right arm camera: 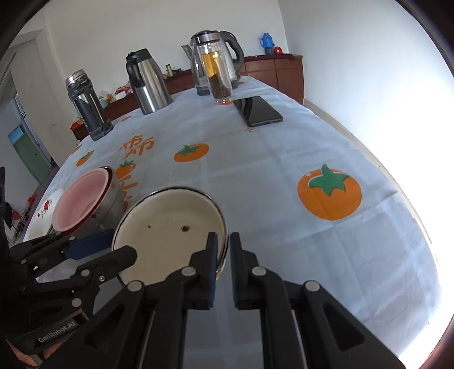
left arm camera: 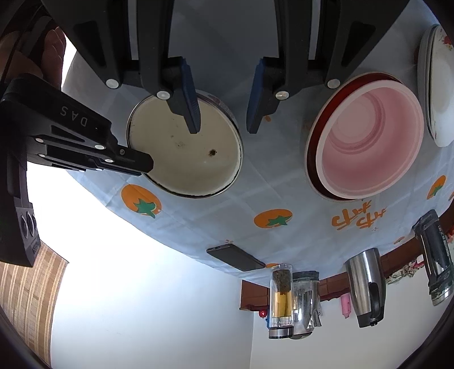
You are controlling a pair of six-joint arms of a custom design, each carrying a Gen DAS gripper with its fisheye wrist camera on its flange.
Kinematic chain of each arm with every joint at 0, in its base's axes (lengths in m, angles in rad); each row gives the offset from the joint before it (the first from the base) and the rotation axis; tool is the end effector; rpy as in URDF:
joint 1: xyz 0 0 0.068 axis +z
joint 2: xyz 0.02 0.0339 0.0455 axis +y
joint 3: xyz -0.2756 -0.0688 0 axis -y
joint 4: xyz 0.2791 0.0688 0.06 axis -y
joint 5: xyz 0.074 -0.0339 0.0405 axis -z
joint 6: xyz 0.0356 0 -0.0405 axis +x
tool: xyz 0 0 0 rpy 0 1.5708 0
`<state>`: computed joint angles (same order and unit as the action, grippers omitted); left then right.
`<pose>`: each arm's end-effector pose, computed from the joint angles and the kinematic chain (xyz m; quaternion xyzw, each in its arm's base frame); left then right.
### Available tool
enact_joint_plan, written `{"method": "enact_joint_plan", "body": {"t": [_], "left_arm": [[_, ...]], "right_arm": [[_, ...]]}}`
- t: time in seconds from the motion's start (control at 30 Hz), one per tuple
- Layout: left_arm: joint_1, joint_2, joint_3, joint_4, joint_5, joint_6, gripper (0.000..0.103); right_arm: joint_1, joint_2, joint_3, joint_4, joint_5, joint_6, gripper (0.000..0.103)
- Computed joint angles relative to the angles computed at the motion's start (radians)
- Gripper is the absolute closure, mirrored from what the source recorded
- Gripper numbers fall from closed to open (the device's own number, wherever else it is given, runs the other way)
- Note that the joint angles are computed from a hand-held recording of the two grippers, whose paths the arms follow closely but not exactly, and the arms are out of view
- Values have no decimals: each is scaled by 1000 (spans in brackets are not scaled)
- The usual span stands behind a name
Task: Organize plates and bowls
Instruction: 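Close both grippers on the white enamel bowl rim and lift it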
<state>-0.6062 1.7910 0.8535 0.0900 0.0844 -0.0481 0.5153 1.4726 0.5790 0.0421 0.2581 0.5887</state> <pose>0.2992 -0.2111 0.1109 0.2717 0.8942 -0.1510 0.3221 0.2534 0.1331 0.1263 0.0793 0.9260 0.0805 0.3603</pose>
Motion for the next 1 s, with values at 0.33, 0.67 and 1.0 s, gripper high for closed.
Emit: {"method": "enact_joint_plan", "body": {"t": [0.33, 0.67, 1.0], "left_arm": [[-12, 12, 2, 19, -37, -1, 79], [-8, -60, -45, 25, -48, 4, 82], [39, -184, -105, 15, -33, 4, 82]], "right_arm": [[9, -12, -7, 0, 1, 13, 95], [56, -46, 6, -46, 44, 36, 94], [131, -79, 78, -129, 107, 32, 94]]}}
